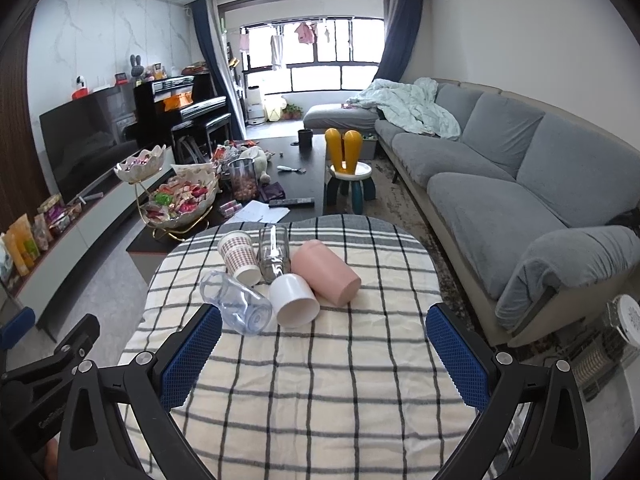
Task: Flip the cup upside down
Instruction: 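Reach the right gripper to the brown houndstooth paper cup and grasp it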
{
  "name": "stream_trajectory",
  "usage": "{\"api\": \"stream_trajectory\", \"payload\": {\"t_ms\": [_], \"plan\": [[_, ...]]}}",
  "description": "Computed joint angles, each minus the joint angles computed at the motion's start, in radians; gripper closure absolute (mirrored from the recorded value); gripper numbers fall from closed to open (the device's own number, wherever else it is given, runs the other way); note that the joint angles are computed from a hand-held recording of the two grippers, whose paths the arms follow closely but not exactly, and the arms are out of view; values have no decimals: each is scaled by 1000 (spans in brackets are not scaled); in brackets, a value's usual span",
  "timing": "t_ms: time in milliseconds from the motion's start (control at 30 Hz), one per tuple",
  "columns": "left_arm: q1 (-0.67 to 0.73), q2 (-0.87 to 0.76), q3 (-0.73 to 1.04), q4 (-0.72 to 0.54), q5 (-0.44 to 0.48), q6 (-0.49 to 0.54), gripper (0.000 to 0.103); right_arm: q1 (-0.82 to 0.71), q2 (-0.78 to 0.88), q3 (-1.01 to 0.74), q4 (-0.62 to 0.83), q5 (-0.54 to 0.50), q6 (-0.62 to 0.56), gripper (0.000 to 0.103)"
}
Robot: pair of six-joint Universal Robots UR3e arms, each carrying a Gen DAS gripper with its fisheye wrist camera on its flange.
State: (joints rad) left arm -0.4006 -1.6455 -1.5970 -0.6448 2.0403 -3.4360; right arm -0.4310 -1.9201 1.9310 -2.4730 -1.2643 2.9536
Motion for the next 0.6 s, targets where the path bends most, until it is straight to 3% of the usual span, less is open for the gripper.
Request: {"api": "stream_trajectory", "payload": {"t_ms": [367,600], "plan": [[76,-167,151,37,12,-2,0,170,420,-339,-35,-78,28,1],[134,-295,266,23,-15,-11,0,272,705,-662,50,-158,42,2]]}}
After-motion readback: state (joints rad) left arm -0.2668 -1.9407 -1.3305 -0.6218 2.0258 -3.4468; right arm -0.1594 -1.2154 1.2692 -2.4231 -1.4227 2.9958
